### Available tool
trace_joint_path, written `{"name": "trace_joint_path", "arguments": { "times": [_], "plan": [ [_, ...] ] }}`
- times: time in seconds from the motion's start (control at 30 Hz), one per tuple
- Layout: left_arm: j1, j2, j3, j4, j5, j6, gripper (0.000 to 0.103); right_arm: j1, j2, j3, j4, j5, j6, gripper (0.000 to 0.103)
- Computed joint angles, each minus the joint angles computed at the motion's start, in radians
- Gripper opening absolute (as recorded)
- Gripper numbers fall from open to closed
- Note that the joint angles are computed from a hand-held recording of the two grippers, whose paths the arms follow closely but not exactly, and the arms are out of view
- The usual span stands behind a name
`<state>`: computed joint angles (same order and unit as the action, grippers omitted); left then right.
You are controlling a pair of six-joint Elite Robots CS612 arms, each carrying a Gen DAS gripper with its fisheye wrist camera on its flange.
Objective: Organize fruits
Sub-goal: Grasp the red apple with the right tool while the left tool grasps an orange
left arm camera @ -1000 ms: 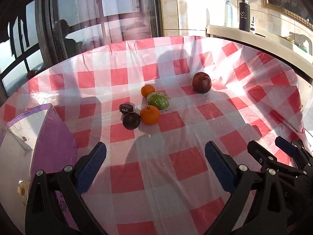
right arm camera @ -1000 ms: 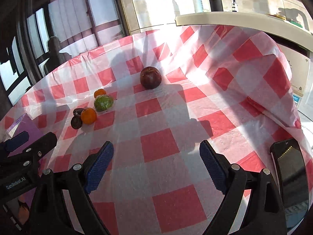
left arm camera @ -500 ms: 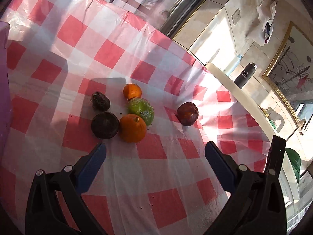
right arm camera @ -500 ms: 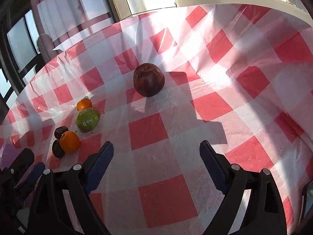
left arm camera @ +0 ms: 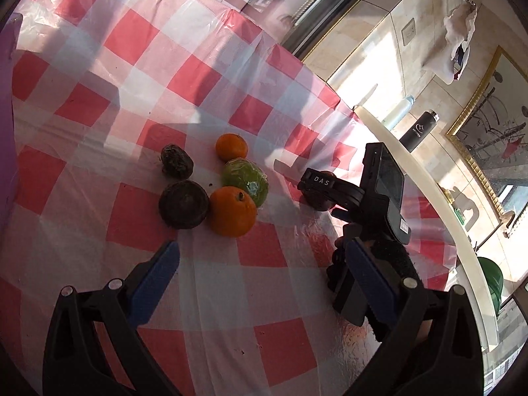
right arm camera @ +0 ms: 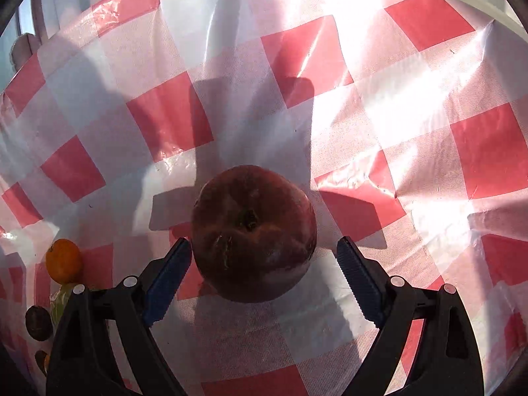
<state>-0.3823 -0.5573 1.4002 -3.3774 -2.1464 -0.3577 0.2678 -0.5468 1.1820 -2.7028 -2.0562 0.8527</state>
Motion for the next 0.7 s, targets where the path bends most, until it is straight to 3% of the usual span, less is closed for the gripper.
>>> {"name": "trace_joint_path", "arguments": {
  "times": [0.1, 0.17, 0.2, 0.27, 0.47, 0.63, 0.67, 0.7],
  "plan": [
    [0.002, 0.001, -0.002, 0.002, -0.006, -0.004, 0.101, -0.002, 0.017, -0.049, 0.078, -0.013, -0.022, 0.087],
    [0.002, 0.002, -0.003, 0.006, -0.008, -0.004, 0.101, 0.004, 0.019, -0.046, 0.049, -0.027, -0.057, 0.066],
    [0.003, 0.003, -0.004, 0.007, -0.010, -0.006, 0.101, 0.011, 0.015, -0.042, 0.057, -0.045, -0.053, 0.061],
    [0.003, 0.003, -0.005, 0.010, -0.010, -0.007, 0.101, 0.022, -0.002, -0.006, 0.036, -0.039, -0.042, 0.061],
    [-0.004, -0.005, 0.002, 0.028, 0.002, 0.040, 0.101, 0.082, -0.077, 0.223, -0.310, -0.019, 0.026, 0.061],
    [-0.021, -0.024, 0.016, 0.084, 0.035, 0.140, 0.100, 0.103, -0.096, 0.333, -0.536, -0.015, 0.125, 0.061],
    [-0.027, -0.028, 0.019, 0.095, 0.055, 0.155, 0.097, 0.099, -0.097, 0.337, -0.548, -0.006, 0.134, 0.061],
    [-0.032, -0.030, 0.018, 0.115, 0.068, 0.176, 0.084, 0.095, -0.098, 0.337, -0.547, 0.016, 0.147, 0.061]
  ]
}}
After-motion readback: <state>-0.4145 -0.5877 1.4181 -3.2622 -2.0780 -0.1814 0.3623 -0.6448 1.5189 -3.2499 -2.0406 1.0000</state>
